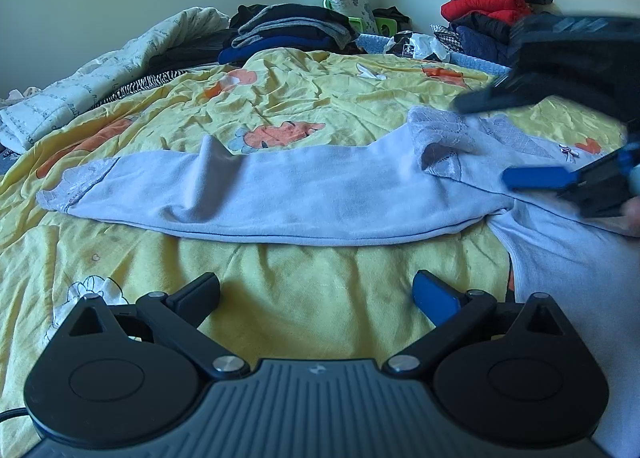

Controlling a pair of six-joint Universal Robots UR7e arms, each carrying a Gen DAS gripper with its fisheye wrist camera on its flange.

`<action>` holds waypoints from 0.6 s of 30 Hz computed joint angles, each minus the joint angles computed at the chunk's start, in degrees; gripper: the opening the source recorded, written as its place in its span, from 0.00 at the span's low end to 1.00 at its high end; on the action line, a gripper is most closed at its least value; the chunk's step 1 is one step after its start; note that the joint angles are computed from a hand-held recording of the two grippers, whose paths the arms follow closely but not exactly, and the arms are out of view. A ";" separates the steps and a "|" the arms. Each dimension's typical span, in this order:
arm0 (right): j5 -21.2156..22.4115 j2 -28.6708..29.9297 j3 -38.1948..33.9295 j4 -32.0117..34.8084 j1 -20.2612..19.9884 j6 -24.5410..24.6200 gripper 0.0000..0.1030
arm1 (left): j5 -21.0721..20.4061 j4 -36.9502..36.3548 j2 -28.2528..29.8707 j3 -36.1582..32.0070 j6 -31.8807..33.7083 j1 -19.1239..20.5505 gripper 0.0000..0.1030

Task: Fold small clothes
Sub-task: 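Lay the sleeve on the sweater body and open the right tool, then grasp the cuff of the other sleeve with the left tool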

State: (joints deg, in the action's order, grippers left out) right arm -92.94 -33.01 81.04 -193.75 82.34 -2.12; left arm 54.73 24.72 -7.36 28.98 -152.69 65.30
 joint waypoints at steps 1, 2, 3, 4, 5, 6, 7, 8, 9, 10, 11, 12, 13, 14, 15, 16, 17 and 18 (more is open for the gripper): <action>1.11 -0.66 1.64 -2.48 -0.22 0.65 0.70 | -0.01 0.33 0.13 -0.32 -0.05 0.00 1.00; 1.41 -1.33 3.39 -5.10 -0.21 0.47 0.70 | -0.12 0.63 0.31 -0.67 -0.08 -0.04 1.00; 0.97 -1.97 5.06 -7.70 0.01 -0.22 0.71 | -0.16 0.72 0.36 -0.78 -0.09 -0.06 1.00; -0.09 -2.56 6.94 -10.82 0.36 -1.33 0.72 | -0.13 0.74 0.38 -0.86 -0.11 -0.04 1.00; -1.14 -3.07 8.60 -13.47 0.60 -2.47 0.73 | -0.15 0.64 0.37 -0.81 -0.04 -0.05 1.00; -2.43 -3.56 10.51 -16.53 0.84 -3.91 0.73 | -0.26 0.40 0.32 -0.64 0.00 -0.11 1.00; -3.84 -3.94 11.80 -18.85 1.01 -5.22 0.73 | -0.33 0.18 0.22 -0.43 0.03 -0.12 1.00; -5.62 -4.29 13.02 -20.85 1.18 -6.92 0.73 | -0.43 -0.04 0.17 -0.25 0.06 -0.17 1.00; -7.63 -4.55 14.30 -23.23 1.29 -9.02 0.73 | -0.53 -0.27 0.10 -0.05 0.10 -0.20 1.00; -10.20 -4.57 15.20 -25.57 1.54 -11.42 0.73 | -0.56 -0.48 -0.01 0.17 0.17 -0.19 1.00; -12.53 -4.53 15.83 -27.45 1.71 -13.77 0.74 | -0.57 -0.63 -0.10 0.37 0.21 -0.18 1.00; -14.87 -4.52 16.28 -29.06 1.86 -16.14 0.75 | -0.57 -0.63 -0.10 0.37 0.21 -0.18 1.00; -17.31 -4.46 16.64 -30.42 1.99 -18.37 0.77 | -0.53 -0.57 -0.10 0.37 0.13 -0.18 1.00; -19.45 -4.48 17.02 -31.49 1.99 -20.32 0.77 | -0.53 -0.57 -0.10 0.37 0.13 -0.18 1.00; -20.44 -4.76 17.74 -32.43 1.74 -21.43 0.78 | -0.56 -0.64 -0.12 0.42 0.20 -0.19 1.00; -20.93 -5.14 18.61 -33.04 1.40 -21.62 0.79 | -0.56 -0.64 -0.12 0.42 0.20 -0.19 1.00; -21.06 -5.88 19.78 -33.33 0.82 -20.79 0.79 | -0.53 -0.58 -0.11 0.38 0.16 -0.17 1.00; -20.76 -6.49 21.06 -33.80 0.28 -19.90 0.80 | -0.53 -0.58 -0.11 0.38 0.16 -0.17 1.00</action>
